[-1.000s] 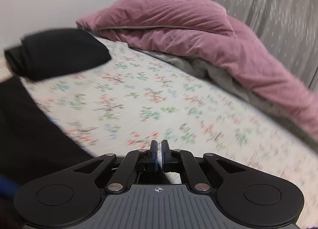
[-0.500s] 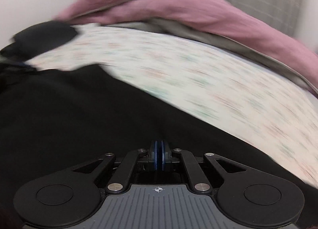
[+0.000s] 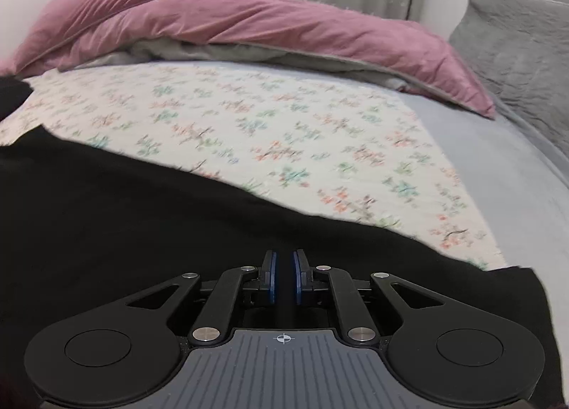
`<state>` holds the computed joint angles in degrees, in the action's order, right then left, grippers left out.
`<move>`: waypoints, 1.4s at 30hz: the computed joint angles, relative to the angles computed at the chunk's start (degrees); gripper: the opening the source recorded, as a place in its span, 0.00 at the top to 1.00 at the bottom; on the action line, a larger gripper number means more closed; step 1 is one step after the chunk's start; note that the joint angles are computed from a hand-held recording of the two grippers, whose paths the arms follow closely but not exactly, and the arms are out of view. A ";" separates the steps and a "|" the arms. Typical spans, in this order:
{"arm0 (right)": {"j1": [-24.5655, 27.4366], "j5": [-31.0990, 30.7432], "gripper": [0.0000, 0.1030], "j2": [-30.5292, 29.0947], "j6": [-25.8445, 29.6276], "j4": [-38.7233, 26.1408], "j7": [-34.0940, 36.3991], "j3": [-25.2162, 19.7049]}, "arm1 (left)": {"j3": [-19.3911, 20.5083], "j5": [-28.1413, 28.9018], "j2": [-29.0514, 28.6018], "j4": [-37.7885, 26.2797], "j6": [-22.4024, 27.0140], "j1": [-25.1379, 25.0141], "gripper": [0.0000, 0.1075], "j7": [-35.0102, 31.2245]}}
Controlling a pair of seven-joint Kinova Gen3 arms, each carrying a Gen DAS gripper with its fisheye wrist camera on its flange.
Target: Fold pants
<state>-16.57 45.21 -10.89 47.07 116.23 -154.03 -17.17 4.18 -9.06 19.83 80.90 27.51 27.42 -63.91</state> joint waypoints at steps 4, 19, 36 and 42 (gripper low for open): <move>-2.55 4.17 0.92 1.93 -2.47 2.00 -2.64 6.26 | 4.74 4.52 2.91 -3.25 2.97 -1.00 0.42 -6.01; 13.07 -9.14 0.43 -11.55 -5.20 3.45 15.07 20.49 | 5.84 6.75 12.22 -23.22 17.43 5.02 0.26 -17.32; 10.18 -36.76 0.40 -7.92 -14.89 0.40 47.64 44.65 | 4.71 12.02 26.06 -43.36 24.53 12.58 0.26 -23.88; 1.66 -49.96 0.64 0.68 -2.03 -9.81 61.44 59.02 | 4.01 11.35 25.80 -41.88 22.34 13.50 0.25 -25.06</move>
